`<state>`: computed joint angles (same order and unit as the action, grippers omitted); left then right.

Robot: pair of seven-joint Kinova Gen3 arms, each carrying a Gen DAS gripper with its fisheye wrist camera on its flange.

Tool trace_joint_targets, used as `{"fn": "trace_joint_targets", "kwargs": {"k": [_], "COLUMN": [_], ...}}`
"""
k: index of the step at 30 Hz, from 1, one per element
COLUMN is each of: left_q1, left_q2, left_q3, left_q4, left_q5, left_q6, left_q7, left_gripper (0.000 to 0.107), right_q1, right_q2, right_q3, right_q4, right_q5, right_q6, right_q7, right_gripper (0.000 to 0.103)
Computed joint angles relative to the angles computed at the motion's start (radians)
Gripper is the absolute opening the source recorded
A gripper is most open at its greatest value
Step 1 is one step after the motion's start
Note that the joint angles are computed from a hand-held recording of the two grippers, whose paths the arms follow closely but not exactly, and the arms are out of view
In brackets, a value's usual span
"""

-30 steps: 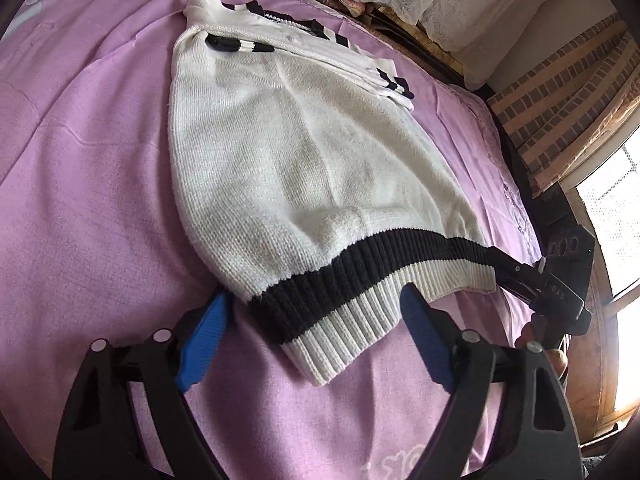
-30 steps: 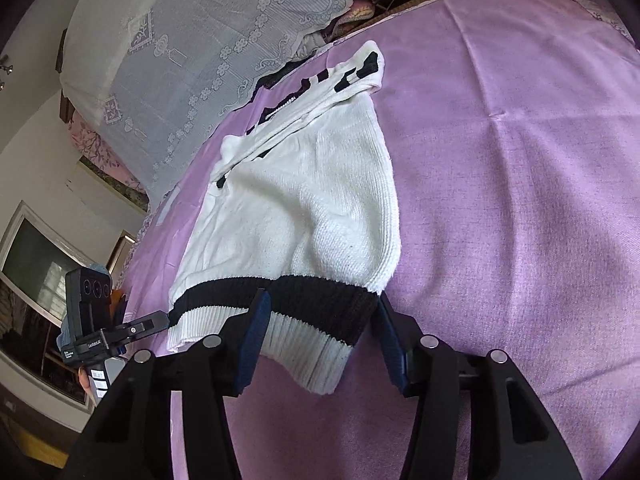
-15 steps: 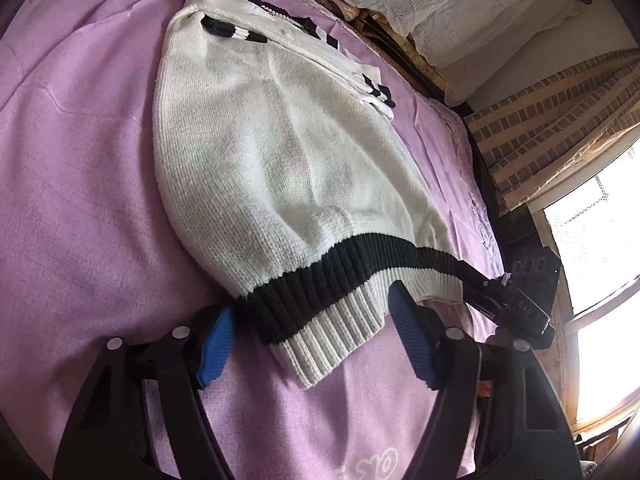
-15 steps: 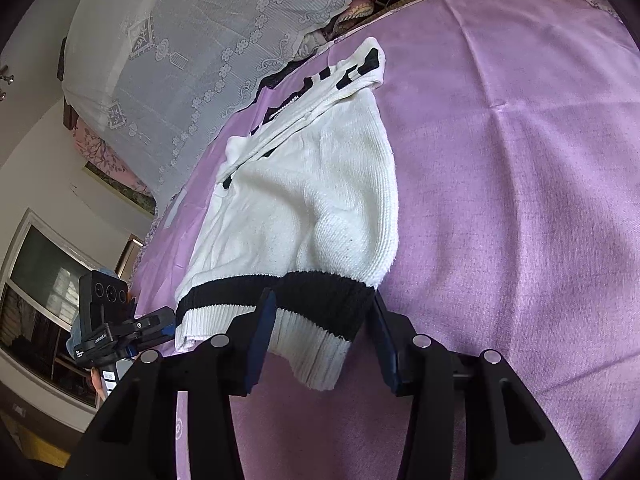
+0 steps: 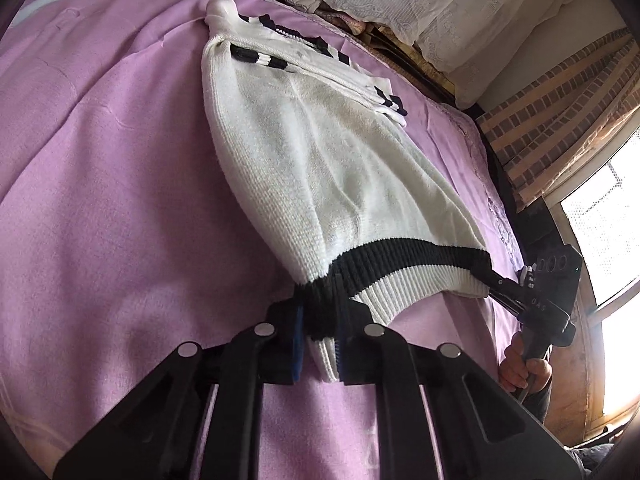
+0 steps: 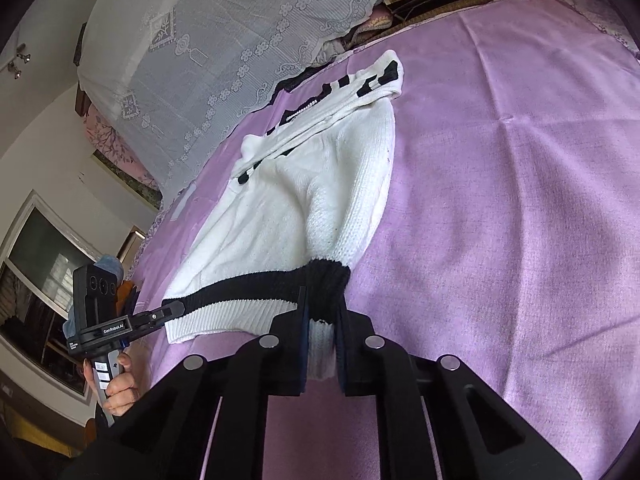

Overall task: Fold small clothes
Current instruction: 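Grasp the striped hem with both grippers and lift it toward the collar, then carry the held hem over the sweater body toward the collar with both grippers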

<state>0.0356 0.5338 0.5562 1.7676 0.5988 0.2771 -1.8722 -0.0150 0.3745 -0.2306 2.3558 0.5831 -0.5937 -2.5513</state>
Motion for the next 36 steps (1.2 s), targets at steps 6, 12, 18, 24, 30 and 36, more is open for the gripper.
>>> {"fn": "trace_joint_targets", "kwargs": {"k": [6,12,18,24,30,36], "left_q1": [-0.113,-0.025,0.188,0.001,-0.022,0.074], "left_q2": [0.073,0.066,0.010,0.065,0.093,0.053], "left_q3": [0.095,0.009,-0.187,-0.044,-0.036,-0.129], "left_q4": [-0.005,-0.061,-0.097,-0.084,-0.093,-0.097], "left_q5": [0.077,0.076,-0.106,0.069,0.146,0.112], "left_q6": [0.042,0.100,0.093,0.138,0.169,0.163], "left_q7": [-0.064,-0.062,0.072,-0.099,-0.159,-0.136], "left_gripper": [0.012,0.041,0.027,0.014,0.019,0.017], "right_q1": [0.111,0.052,0.047,0.059,0.141,0.053], "right_q2": [0.041,0.031,0.032,0.036,0.092,0.060], "right_q3": [-0.079,-0.037,-0.018,-0.015,-0.032,0.015], "right_q4": [-0.039,-0.066,-0.032,-0.050,-0.067,-0.047], "right_q5": [0.182,0.227,0.153,0.237,0.367,0.247], "right_q6": [0.042,0.065,0.017,0.021,-0.067,-0.040], "right_q7": [-0.161,-0.200,-0.143,-0.196,-0.331,-0.251], "right_gripper": [0.014,0.031,0.012,0.012,0.020,0.011]}}
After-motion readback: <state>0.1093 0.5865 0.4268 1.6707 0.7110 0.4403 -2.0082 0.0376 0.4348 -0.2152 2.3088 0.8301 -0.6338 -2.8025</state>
